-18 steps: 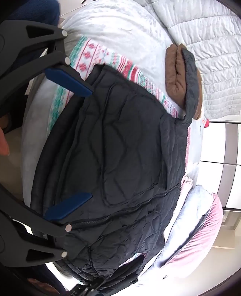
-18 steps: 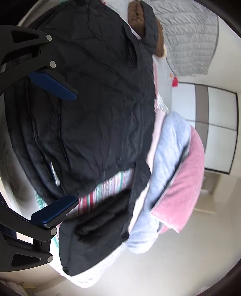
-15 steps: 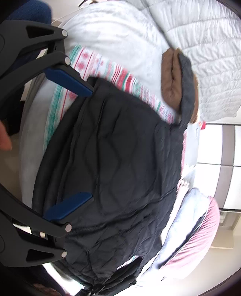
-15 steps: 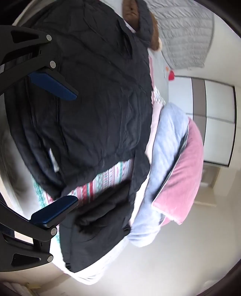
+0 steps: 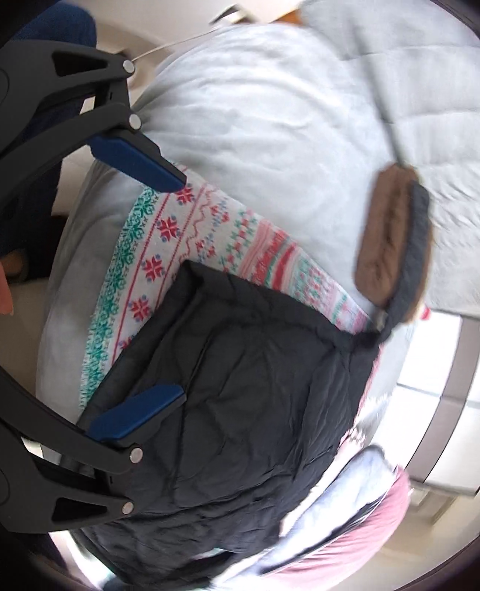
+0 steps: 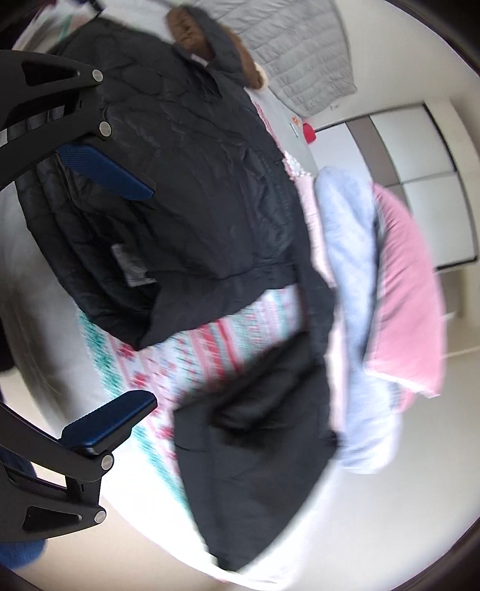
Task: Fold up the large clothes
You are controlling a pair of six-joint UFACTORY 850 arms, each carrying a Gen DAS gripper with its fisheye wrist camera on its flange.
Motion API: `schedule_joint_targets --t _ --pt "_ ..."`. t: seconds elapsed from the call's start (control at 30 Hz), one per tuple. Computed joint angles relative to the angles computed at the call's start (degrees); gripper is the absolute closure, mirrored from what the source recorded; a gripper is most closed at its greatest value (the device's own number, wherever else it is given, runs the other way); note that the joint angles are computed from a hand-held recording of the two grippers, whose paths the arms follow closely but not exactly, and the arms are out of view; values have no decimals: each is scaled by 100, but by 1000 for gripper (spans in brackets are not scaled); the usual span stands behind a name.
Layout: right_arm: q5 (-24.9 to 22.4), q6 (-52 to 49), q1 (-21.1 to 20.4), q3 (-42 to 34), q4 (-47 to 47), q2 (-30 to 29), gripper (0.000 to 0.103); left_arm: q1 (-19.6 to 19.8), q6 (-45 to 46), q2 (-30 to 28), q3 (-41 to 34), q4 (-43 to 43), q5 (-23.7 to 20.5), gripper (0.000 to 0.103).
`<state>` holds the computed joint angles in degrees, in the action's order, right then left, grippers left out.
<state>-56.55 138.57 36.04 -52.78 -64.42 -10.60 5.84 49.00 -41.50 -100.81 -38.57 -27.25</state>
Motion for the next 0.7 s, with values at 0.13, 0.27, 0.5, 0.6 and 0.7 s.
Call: schedule_joint_targets --t 0.13,0.27,0.5,0.6,0.7 --pt "999 282 -339 239 198 184 27 146 -653 -576 -770 -132 -829 9" --pt "1579 184 -595 278 436 200 89 106 -1088 -717 -947 213 -1134 34" --pt "839 721 -441 400 119 408 98 94 -902 -979 -1261 -9 -1400 69" --pt "620 629 -415 369 281 406 99 85 -585 -937 -1196 -125 -1350 86" --pt "546 479 -414 328 360 370 99 107 -467 -928 -1214 -228 -1336 90"
